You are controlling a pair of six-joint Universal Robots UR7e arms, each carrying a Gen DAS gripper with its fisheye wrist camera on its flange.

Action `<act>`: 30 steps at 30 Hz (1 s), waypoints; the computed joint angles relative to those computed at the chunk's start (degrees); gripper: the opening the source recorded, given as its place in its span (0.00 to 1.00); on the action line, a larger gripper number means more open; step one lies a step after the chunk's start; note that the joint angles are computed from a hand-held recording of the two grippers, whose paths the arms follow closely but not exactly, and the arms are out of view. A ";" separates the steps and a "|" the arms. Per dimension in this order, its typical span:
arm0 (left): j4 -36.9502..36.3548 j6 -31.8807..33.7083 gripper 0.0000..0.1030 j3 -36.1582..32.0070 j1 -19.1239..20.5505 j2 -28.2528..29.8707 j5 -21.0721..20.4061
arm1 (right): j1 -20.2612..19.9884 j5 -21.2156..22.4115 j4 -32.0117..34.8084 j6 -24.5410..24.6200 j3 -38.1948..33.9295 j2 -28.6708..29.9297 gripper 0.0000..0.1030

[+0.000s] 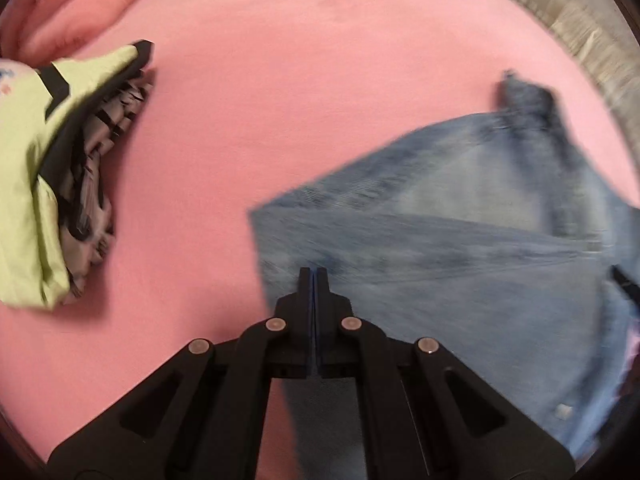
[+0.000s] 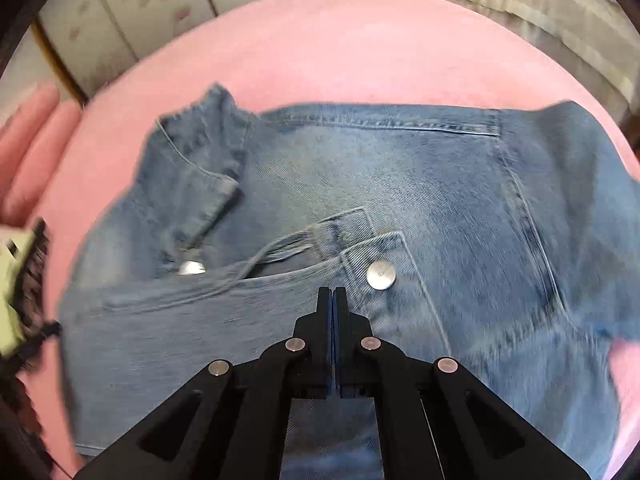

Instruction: Fold large clothes

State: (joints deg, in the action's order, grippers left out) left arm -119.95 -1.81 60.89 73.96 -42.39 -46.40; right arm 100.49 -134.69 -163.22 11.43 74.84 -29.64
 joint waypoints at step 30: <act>29.96 -43.93 0.77 22.56 -19.37 -7.20 -7.13 | -7.16 25.24 9.29 15.56 43.26 -38.79 0.78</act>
